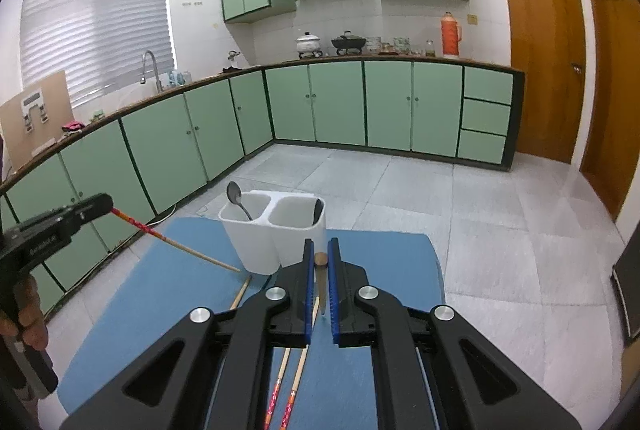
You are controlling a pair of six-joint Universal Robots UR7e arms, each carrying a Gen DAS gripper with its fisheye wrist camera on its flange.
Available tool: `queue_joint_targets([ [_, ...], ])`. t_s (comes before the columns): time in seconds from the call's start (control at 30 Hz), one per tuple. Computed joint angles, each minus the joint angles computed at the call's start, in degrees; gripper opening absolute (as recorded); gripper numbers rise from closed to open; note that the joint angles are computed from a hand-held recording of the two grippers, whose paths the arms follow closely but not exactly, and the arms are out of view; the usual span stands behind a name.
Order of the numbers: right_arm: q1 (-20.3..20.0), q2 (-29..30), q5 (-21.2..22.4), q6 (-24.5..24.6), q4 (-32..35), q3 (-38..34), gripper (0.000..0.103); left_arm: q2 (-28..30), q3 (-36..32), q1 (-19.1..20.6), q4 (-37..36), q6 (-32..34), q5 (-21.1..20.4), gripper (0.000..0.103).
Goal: Organize utensils
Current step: 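Drop the red-patterned chopstick into the holder with the left tool while the right drops the wooden one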
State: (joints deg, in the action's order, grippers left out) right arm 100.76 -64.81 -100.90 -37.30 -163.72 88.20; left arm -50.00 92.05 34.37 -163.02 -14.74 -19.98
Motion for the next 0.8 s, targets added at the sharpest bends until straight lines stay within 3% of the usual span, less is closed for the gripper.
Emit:
queue_joint_targets([
  [0.27,1.3,-0.7,2.7,-1.4,1.0,-2.0,0.006,0.5,-1.1,-2.1,-10.3,9.9,1.1,0.005],
  [0.47,2.3,-1.9,7.2,-1.5,1.0,-3.7,0.006,3.4,-5.5,-3.4,-24.2,24.0,0.5,0.005],
  [0.67,3.6,2.2,8.2,-1.8,1.3,-9.9,0.006,7.5,-12.8,-1.4,-28.5,31.2,-2.4,0.005],
  [0.8,4.1,6.8,5.9,-2.5,1.7,-14.2,0.006,10.6,-17.5,1.3,-29.2,33.3,-4.6,0.005],
])
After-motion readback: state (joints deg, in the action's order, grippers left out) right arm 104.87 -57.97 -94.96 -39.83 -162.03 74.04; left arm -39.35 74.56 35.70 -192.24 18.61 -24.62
